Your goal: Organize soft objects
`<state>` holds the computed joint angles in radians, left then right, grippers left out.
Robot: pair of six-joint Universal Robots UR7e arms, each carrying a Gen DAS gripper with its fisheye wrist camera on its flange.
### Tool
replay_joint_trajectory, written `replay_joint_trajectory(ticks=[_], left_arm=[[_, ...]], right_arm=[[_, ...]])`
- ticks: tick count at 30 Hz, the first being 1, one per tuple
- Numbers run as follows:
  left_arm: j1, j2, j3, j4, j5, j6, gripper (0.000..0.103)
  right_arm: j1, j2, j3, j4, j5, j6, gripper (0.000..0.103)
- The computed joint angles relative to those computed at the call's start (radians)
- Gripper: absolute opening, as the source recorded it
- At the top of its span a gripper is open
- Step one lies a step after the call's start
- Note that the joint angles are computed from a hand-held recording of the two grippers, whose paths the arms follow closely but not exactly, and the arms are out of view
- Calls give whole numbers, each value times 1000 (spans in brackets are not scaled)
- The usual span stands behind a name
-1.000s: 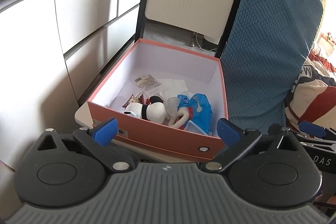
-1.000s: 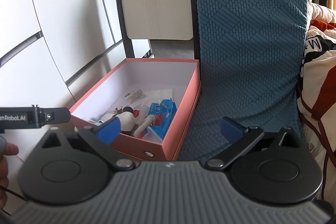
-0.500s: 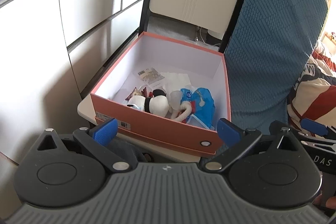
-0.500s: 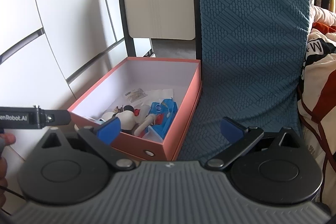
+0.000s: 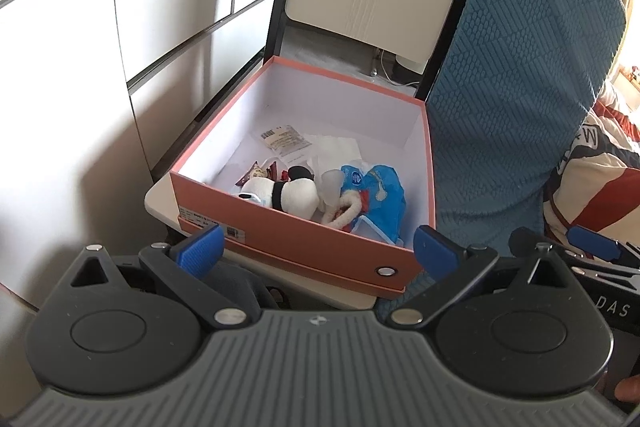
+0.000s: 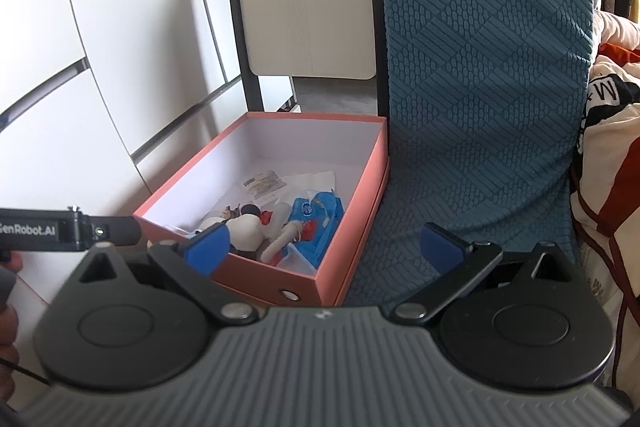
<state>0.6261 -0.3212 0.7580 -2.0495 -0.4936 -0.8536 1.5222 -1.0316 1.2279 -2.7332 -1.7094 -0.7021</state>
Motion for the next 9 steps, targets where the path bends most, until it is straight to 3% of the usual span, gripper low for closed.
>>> replay_joint_trajectory(ticks=[9], left_arm=[[-2, 2, 0, 4, 12, -2, 102]], right_arm=[[2, 2, -4, 7, 2, 1, 103]])
